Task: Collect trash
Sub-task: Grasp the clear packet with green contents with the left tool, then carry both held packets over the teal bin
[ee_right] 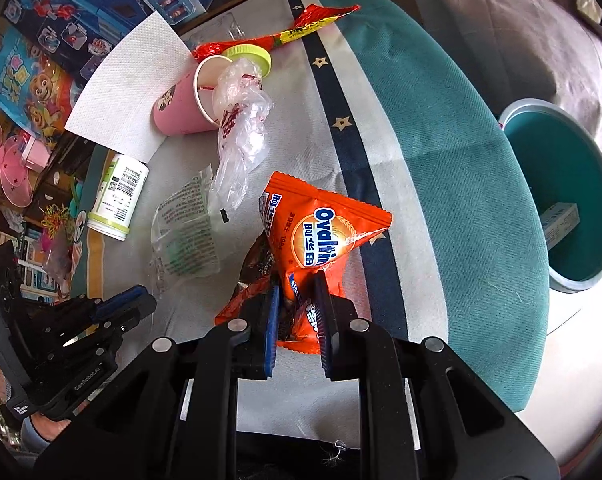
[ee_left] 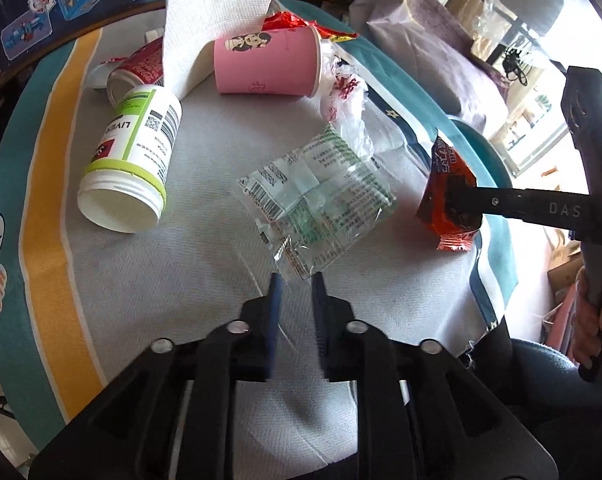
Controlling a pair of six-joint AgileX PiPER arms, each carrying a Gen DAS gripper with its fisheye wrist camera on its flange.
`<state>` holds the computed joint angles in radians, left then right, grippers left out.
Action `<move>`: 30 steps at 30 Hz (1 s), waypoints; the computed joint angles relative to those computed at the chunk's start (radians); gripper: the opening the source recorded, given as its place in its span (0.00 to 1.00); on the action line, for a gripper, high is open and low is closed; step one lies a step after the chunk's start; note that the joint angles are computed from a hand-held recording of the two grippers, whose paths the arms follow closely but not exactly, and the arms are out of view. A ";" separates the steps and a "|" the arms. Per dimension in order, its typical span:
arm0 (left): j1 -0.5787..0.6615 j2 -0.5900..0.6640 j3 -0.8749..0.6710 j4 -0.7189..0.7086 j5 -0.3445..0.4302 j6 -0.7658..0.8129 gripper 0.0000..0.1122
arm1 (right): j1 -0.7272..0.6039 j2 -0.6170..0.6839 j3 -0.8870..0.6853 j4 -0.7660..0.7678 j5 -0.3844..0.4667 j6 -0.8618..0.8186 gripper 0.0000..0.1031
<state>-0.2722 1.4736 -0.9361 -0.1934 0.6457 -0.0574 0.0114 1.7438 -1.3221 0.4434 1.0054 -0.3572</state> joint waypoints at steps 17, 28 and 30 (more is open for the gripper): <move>-0.061 0.299 -0.318 0.105 0.073 0.362 0.85 | -0.046 -0.021 -0.024 -0.053 0.019 0.083 0.15; -0.029 0.288 -0.326 0.053 0.064 0.261 0.58 | -0.051 0.017 -0.067 -0.050 0.035 0.092 0.15; -0.027 0.269 -0.322 0.053 0.076 0.228 0.58 | -0.057 0.021 -0.070 -0.038 0.039 0.079 0.15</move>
